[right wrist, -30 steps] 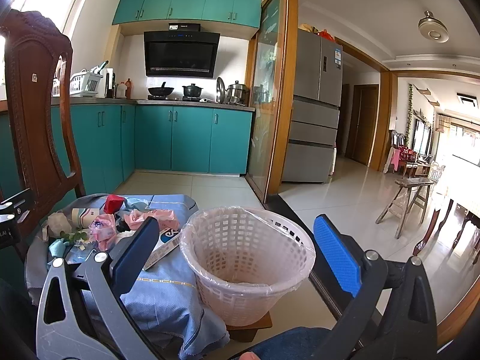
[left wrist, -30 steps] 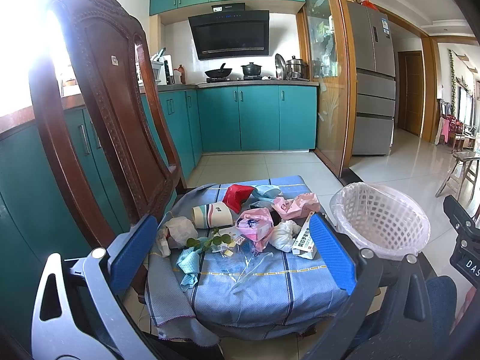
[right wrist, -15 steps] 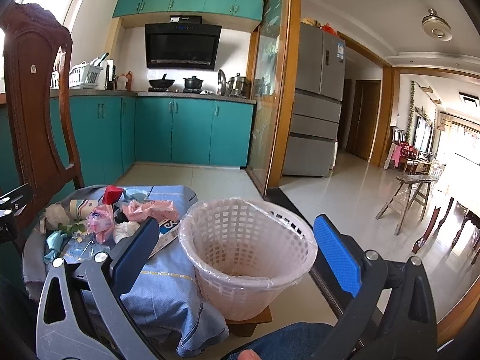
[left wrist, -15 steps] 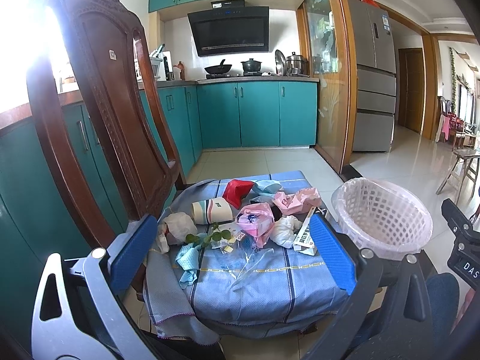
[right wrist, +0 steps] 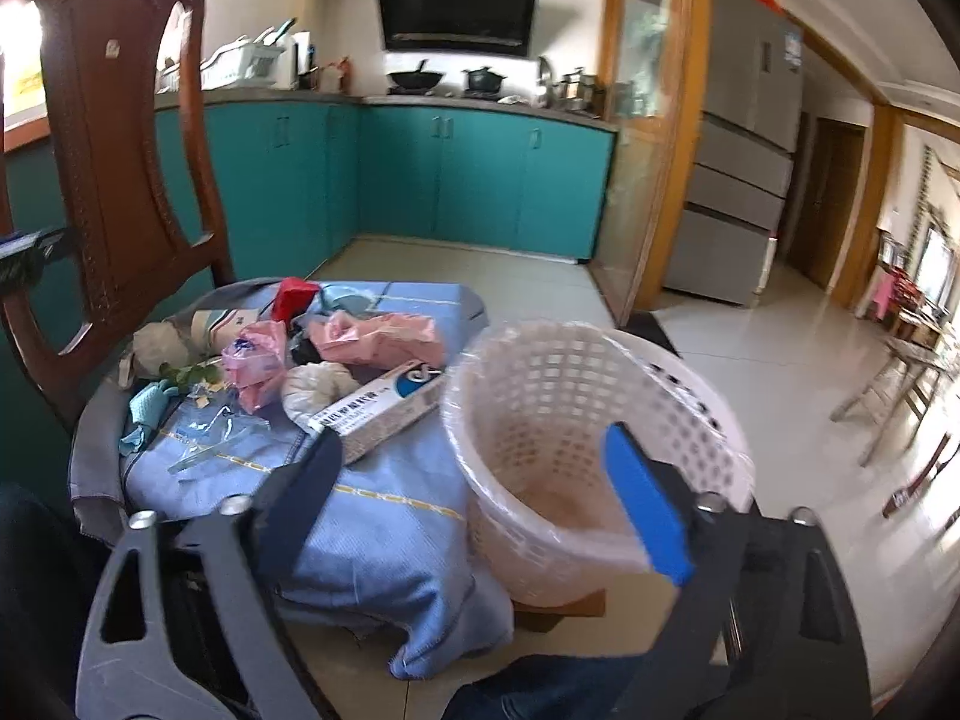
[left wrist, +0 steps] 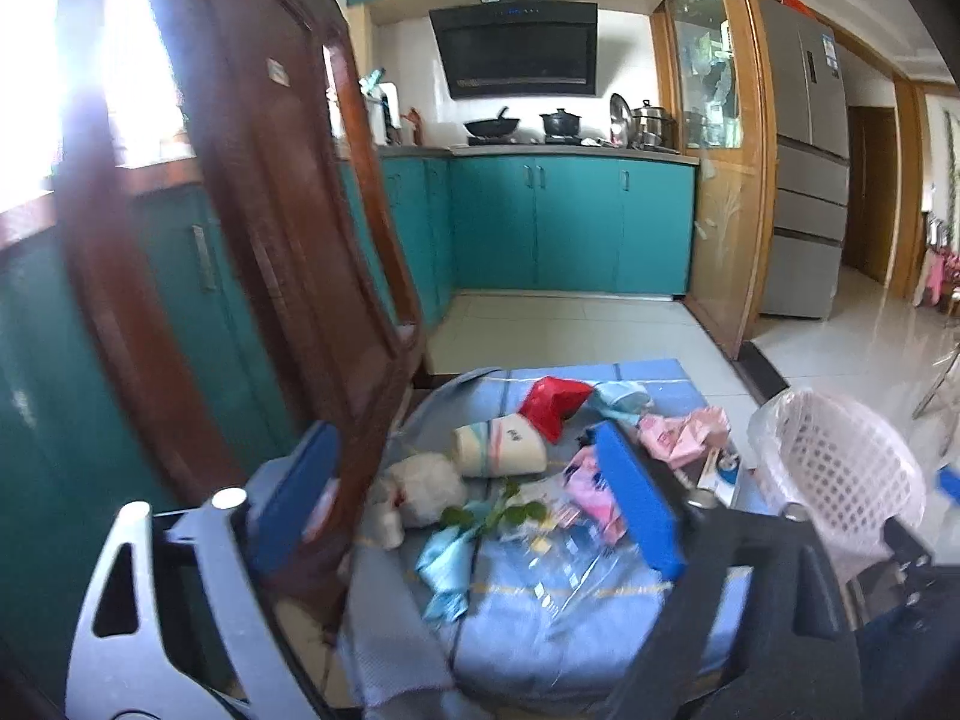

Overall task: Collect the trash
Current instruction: 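Grasp the pink plastic bag with the right tool while the left tool reaches for tissue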

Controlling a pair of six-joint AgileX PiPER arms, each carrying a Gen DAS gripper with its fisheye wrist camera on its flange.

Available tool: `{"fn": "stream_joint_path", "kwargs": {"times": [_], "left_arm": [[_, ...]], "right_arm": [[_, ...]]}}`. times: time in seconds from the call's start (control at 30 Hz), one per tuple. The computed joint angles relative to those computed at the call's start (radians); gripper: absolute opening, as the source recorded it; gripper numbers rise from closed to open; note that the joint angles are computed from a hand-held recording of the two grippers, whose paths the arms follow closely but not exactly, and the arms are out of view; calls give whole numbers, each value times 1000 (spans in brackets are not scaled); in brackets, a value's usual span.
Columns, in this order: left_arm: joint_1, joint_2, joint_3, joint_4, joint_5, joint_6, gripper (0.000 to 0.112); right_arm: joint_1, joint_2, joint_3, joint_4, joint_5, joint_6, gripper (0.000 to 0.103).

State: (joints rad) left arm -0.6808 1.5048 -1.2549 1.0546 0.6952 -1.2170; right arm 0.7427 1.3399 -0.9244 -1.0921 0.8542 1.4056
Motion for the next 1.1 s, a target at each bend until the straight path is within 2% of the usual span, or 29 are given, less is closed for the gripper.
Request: {"fn": "stream_joint_path", "kwargs": {"times": [0.03, 0.1, 0.2, 0.3, 0.37, 0.43, 0.5, 0.57, 0.63, 0.77, 0.83, 1.0, 1.1], "left_arm": [[39, 37, -50, -66, -44, 65, 76], [113, 129, -167, -224, -116, 225, 71], [182, 299, -385, -435, -106, 448, 70], [218, 450, -555, -488, -52, 533, 71], [243, 493, -551, -467, -71, 495, 78], [264, 519, -549, -523, -66, 541, 78], [285, 537, -565, -620, -43, 622, 78], [307, 525, -555, -737, -66, 717, 83], [315, 495, -511, -792, -107, 788, 86], [296, 447, -432, -636, -144, 707, 86], [293, 446, -430, -618, -140, 684, 86], [325, 423, -409, -722, -169, 682, 86], [331, 414, -390, -696, -195, 633, 86]], "right_arm": [[-24, 19, -14, 6, -37, -20, 72], [-119, 75, -81, 75, -171, -151, 58], [-225, 204, -263, 196, -258, -382, 57], [-312, 392, -528, 374, -245, -655, 60], [-355, 502, -676, 470, -223, -764, 64], [-399, 585, -753, 552, -239, -832, 68], [-412, 627, -762, 580, -242, -862, 70], [-426, 639, -742, 655, -252, -932, 70], [-436, 638, -735, 747, -231, -1018, 70], [-435, 560, -640, 1047, -272, -1299, 70], [-417, 533, -585, 1190, -313, -1421, 70], [-361, 565, -595, 1268, -372, -1464, 70], [-356, 656, -713, 1314, -337, -1480, 70]]}}
